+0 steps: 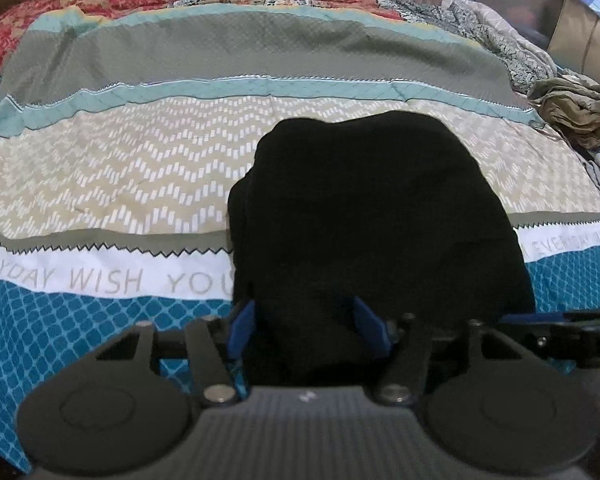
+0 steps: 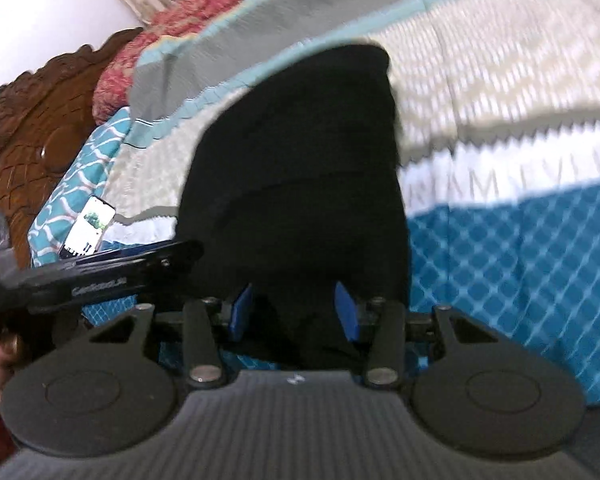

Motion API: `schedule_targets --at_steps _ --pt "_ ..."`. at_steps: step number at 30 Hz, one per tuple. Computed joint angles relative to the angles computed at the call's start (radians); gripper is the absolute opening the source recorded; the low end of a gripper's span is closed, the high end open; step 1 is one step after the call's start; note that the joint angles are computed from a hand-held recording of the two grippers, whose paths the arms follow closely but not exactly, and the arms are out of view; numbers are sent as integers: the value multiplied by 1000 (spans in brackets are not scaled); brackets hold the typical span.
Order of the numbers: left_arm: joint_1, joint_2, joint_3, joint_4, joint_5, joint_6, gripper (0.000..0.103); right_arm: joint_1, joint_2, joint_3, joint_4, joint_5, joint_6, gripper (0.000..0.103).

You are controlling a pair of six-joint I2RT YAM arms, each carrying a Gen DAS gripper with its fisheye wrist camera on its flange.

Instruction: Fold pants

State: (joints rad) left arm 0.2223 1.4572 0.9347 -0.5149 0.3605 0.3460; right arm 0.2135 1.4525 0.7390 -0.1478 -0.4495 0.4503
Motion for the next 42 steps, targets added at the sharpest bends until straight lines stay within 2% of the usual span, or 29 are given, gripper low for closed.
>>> schedule_targets --at_steps 9,20,22,24,28,42 --pt "-4 -18 50 -68 -39 -35 58 -19 -137 -26 -52 7 2 49" --pt "-8 -37 45 -74 -74 -40 63 -32 -148 -18 -61 40 -8 50" --pt "-9 -41 40 -69 -82 -41 67 -28 -143 -19 -58 43 -3 50" --pt "-9 -45 33 -59 -93 -41 76 -33 -134 -19 -59 39 -2 50" --pt "-8 -48 22 -48 -98 -37 78 -41 -119 -18 -62 26 3 50" --pt "-9 -58 -13 2 -125 -24 94 -34 -92 -25 -64 6 58 51"
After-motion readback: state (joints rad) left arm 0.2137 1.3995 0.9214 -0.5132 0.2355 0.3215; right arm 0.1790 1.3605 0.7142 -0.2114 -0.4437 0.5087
